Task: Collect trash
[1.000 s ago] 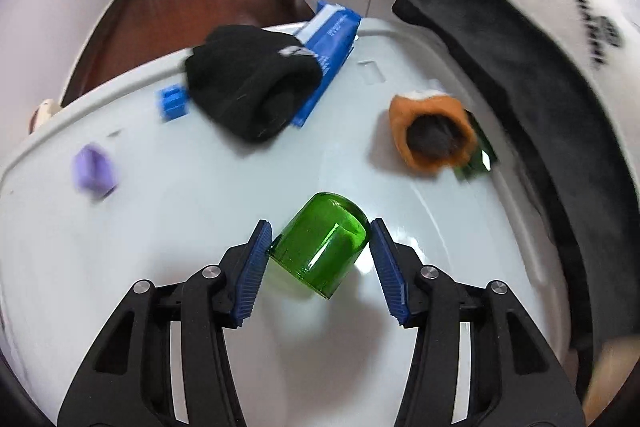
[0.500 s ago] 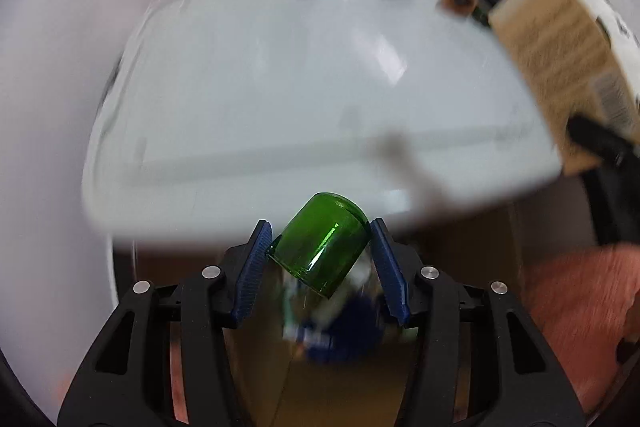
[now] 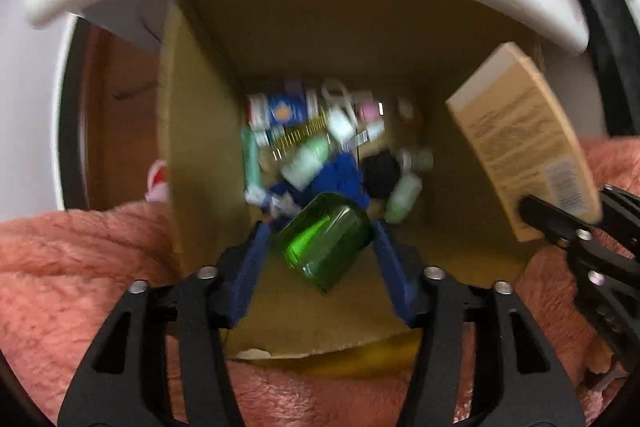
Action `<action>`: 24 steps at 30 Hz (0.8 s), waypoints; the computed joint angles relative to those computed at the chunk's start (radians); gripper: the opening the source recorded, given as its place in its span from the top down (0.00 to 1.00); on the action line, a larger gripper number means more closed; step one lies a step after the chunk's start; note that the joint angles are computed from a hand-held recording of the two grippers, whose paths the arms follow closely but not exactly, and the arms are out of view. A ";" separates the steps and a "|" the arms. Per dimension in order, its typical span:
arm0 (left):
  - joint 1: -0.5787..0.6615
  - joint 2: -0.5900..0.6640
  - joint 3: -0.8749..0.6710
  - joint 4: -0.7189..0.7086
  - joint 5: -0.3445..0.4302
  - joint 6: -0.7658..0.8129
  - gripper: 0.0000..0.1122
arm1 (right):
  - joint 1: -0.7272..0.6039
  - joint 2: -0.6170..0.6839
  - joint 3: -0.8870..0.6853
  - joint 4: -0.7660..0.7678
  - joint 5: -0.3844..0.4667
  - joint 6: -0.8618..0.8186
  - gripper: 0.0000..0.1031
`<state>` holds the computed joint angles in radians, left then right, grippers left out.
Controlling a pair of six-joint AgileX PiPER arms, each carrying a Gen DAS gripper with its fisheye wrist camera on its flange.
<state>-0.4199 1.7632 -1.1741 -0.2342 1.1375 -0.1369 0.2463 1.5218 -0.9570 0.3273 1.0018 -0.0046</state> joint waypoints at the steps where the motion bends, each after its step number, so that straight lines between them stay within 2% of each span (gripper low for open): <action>1: 0.004 0.037 -0.006 -0.028 0.015 0.030 0.47 | 0.008 0.026 0.001 -0.022 0.003 0.041 0.68; 2: 0.002 0.071 -0.025 -0.036 0.029 0.037 0.44 | 0.024 0.040 0.004 -0.060 0.000 0.091 0.40; 3: 0.000 0.100 -0.037 -0.041 0.051 0.042 0.38 | 0.038 0.044 0.000 -0.102 -0.007 0.137 0.29; 5: 0.005 0.133 -0.038 -0.045 0.073 0.036 0.36 | 0.053 0.023 -0.006 -0.138 -0.024 0.168 0.29; 7: 0.021 0.134 -0.026 -0.052 0.071 0.032 0.36 | 0.074 0.013 -0.008 -0.185 -0.034 0.210 0.25; 12: 0.061 0.049 -0.020 -0.017 0.026 -0.031 0.35 | 0.036 -0.022 -0.026 -0.192 -0.053 0.237 0.22; 13: 0.061 0.016 -0.028 0.017 0.000 -0.060 0.35 | 0.024 -0.042 -0.038 -0.199 -0.060 0.240 0.20; 15: 0.051 -0.025 -0.065 0.107 -0.027 -0.109 0.35 | 0.046 -0.080 -0.078 -0.286 -0.074 0.313 0.09; 16: 0.034 -0.044 -0.104 0.179 -0.043 -0.154 0.35 | 0.059 -0.090 -0.121 -0.378 -0.091 0.376 0.07; 18: 0.027 -0.058 -0.178 0.258 -0.062 -0.198 0.27 | 0.065 -0.103 -0.189 -0.514 -0.103 0.456 0.05; 19: 0.029 -0.062 -0.229 0.293 -0.072 -0.217 0.27 | 0.054 -0.100 -0.243 -0.563 -0.108 0.482 0.05; 22: 0.052 -0.023 -0.445 0.358 -0.096 -0.238 0.26 | -0.006 -0.076 -0.374 -0.570 -0.153 0.487 0.05; 24: 0.068 0.024 -0.571 0.356 -0.092 -0.227 0.22 | -0.044 -0.035 -0.476 -0.543 -0.175 0.471 0.05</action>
